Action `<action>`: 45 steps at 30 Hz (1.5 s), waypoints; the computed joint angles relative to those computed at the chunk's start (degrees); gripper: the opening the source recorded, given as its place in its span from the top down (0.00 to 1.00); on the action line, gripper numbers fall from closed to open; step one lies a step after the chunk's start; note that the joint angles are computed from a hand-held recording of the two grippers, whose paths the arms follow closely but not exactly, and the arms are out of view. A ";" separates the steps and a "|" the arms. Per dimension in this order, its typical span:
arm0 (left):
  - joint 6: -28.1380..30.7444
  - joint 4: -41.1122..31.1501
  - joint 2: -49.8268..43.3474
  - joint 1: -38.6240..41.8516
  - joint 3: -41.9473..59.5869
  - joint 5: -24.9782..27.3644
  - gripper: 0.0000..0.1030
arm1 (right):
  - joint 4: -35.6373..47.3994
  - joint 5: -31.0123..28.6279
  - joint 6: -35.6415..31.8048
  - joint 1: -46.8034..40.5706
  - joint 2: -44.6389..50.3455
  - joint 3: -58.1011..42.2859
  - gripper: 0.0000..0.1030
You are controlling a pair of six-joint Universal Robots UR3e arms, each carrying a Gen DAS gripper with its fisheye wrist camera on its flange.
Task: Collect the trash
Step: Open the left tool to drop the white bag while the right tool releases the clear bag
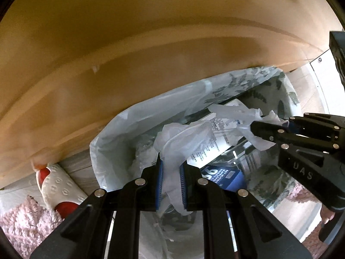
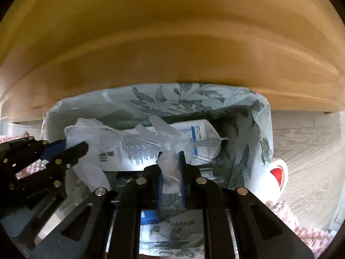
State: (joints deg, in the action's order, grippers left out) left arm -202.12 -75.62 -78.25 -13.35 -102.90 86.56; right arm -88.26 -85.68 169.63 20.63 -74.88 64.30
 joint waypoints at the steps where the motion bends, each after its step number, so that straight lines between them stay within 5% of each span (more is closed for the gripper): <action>1: 0.23 -0.45 -0.28 0.15 -0.01 -0.14 0.89 | -1.58 -0.72 -0.48 -0.02 -0.26 1.28 0.87; 21: -0.10 1.25 0.02 0.05 -3.22 0.35 0.89 | -8.92 -4.76 -3.27 4.51 -2.93 9.88 0.87; 34: -2.05 -3.21 -0.02 -1.80 3.14 3.26 0.88 | -4.63 -3.06 -4.17 2.60 -3.78 6.21 0.87; 38: -3.37 -4.77 1.11 -2.39 4.07 4.59 0.74 | -3.00 -2.24 -4.03 1.55 -4.46 4.77 0.84; 45: -4.99 -7.76 3.82 -2.70 6.13 6.91 0.50 | -4.11 -2.57 -5.43 0.32 -7.53 5.82 0.52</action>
State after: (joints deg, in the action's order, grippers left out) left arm -207.12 -83.38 -74.43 -16.05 -96.77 93.47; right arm -92.36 -88.25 164.20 20.94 -82.40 70.12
